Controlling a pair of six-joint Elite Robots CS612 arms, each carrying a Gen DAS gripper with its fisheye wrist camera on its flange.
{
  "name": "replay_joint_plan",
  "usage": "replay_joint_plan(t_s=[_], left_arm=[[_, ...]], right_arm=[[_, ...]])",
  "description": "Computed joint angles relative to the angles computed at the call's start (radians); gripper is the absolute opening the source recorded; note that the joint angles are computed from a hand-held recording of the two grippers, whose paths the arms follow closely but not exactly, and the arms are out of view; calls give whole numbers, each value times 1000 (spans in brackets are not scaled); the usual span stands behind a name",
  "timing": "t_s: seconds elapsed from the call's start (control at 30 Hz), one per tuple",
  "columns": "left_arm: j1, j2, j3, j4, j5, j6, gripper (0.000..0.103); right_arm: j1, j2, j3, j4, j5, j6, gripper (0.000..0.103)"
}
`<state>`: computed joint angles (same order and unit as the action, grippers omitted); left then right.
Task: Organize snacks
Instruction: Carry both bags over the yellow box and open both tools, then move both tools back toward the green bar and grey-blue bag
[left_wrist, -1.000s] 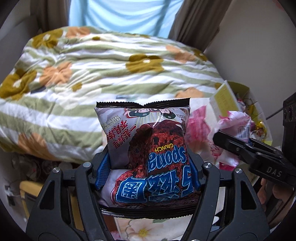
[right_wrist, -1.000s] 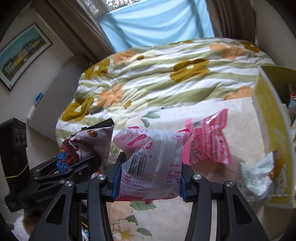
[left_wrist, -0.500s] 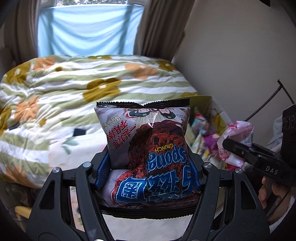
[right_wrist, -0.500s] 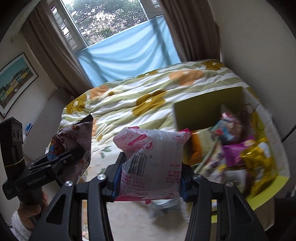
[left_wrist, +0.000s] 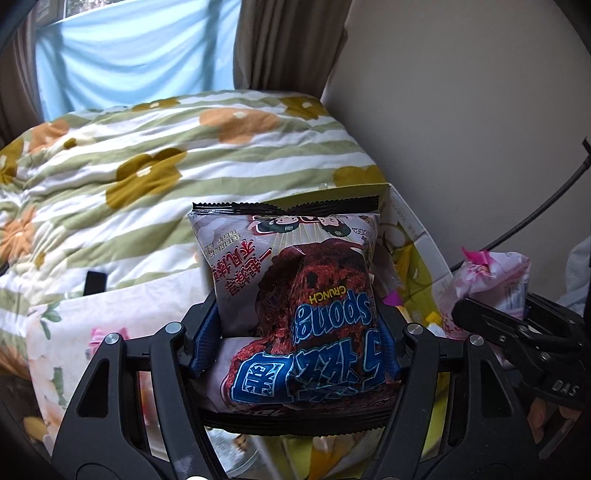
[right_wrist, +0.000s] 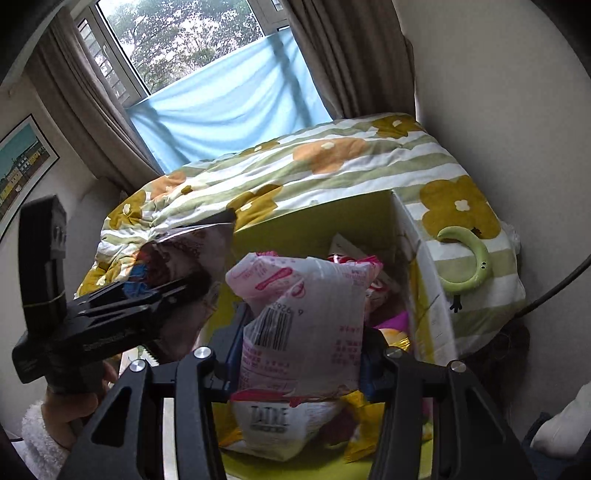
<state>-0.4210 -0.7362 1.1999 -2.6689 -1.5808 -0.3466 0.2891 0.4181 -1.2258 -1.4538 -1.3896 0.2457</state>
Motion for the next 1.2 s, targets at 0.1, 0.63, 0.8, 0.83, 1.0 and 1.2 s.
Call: replay_joint_plan(t_s=[0.1,0.63,0.8,0.83,1.0,1.2], left_arm=[[-5,38,-57,37,24,-17,78],[-13,-28,59,24,94,-59,100],[-7,-55,103,12,100,-99,100],[-7,-60,112,10,106,-104,100],[-6,-92,166,-3,138,-130,100],[-3,-136,244,-37,152,-174,100]], right_arm=[[-15,-5,13,9,25,-25,45],[-42,-26,84,17,85,-93,45],[-42,-49,143,-3,98,-102,48],[-41,-50,149,-14,90,-105,53],[-41,-28,125,-80,73,-93,103],[-44,-4,76,-55,81,-97,103]])
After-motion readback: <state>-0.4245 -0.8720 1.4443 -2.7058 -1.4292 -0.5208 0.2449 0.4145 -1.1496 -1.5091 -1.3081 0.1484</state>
